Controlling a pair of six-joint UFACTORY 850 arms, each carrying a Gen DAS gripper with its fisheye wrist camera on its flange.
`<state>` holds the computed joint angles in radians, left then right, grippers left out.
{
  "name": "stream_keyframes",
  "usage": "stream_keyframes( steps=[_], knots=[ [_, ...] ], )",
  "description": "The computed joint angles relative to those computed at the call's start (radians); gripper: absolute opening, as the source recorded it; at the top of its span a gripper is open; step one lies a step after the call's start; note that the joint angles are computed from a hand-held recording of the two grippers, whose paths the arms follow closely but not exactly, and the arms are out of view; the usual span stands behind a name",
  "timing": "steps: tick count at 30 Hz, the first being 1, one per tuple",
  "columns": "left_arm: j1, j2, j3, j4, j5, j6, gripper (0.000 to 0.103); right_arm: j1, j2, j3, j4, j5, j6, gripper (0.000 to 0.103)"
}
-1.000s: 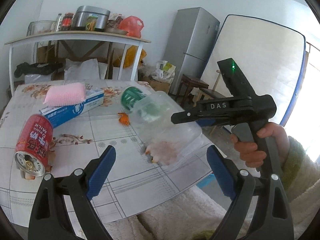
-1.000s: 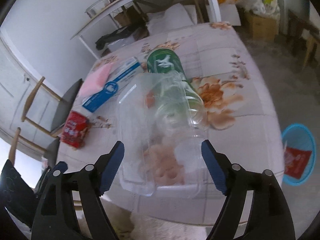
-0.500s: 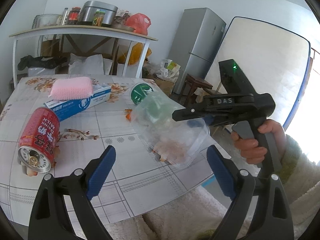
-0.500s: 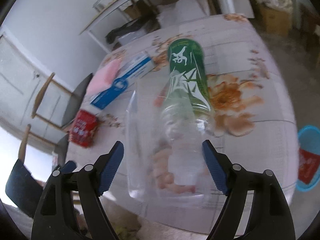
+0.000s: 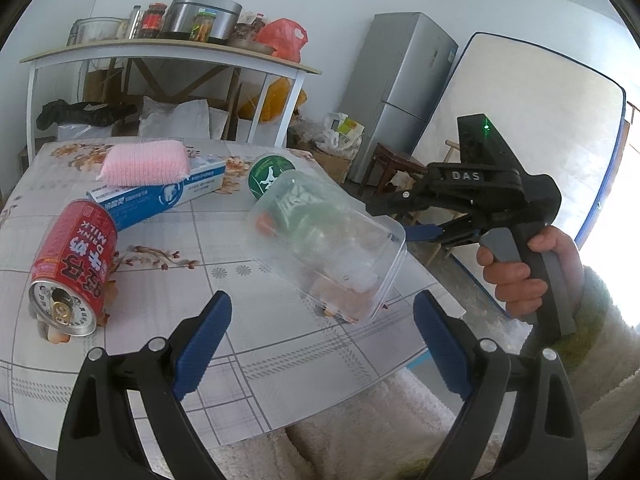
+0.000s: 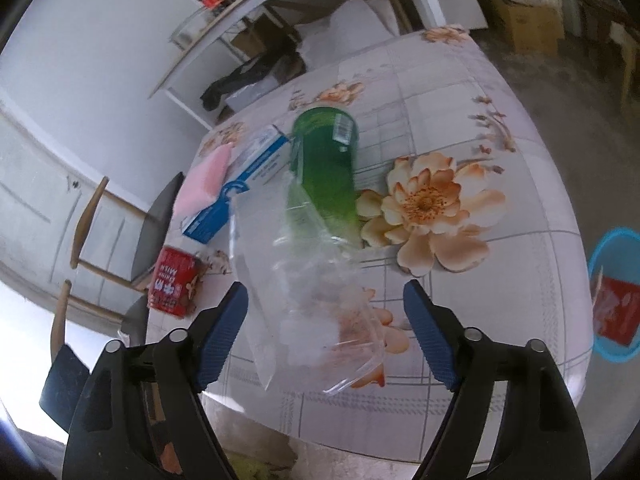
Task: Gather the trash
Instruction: 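Lift the container with the right tool and set it down before the left tool, then grasp the orange peel on the tablecloth with the right tool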
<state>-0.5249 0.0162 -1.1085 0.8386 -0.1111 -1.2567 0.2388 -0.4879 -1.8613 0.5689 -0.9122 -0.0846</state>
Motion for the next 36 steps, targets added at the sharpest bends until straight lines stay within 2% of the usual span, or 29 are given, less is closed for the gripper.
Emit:
stream_keyframes(
  steps=[4,11,18,25,29,31,33,36],
  knots=[
    [0.0,0.006,0.007,0.013,-0.004,-0.019,0.089,-0.006,0.003,0.01,0.052,-0.012,-0.015,0.062],
    [-0.001,0.005,0.006,0.011,-0.008,-0.02,0.089,0.01,0.03,0.034,0.093,-0.025,-0.058,0.054],
    [-0.004,0.014,0.014,0.042,-0.025,-0.041,0.089,0.034,0.035,0.054,0.15,-0.062,-0.097,0.053],
    [-0.012,0.048,0.038,0.14,-0.064,-0.119,0.089,0.063,-0.015,0.022,0.233,-0.115,-0.109,0.054],
    [-0.013,0.055,0.046,0.165,-0.074,-0.147,0.089,0.128,-0.053,-0.053,0.017,-0.148,-0.047,0.06],
    [-0.01,0.054,0.048,0.168,-0.07,-0.152,0.089,0.141,-0.056,-0.064,-0.031,-0.159,-0.04,0.064],
    [-0.011,0.052,0.046,0.167,-0.07,-0.153,0.089,0.145,-0.044,-0.063,-0.076,-0.144,-0.03,0.07],
    [-0.01,0.051,0.047,0.166,-0.066,-0.154,0.089,0.141,-0.016,-0.053,-0.127,-0.104,-0.022,0.072]
  ],
)
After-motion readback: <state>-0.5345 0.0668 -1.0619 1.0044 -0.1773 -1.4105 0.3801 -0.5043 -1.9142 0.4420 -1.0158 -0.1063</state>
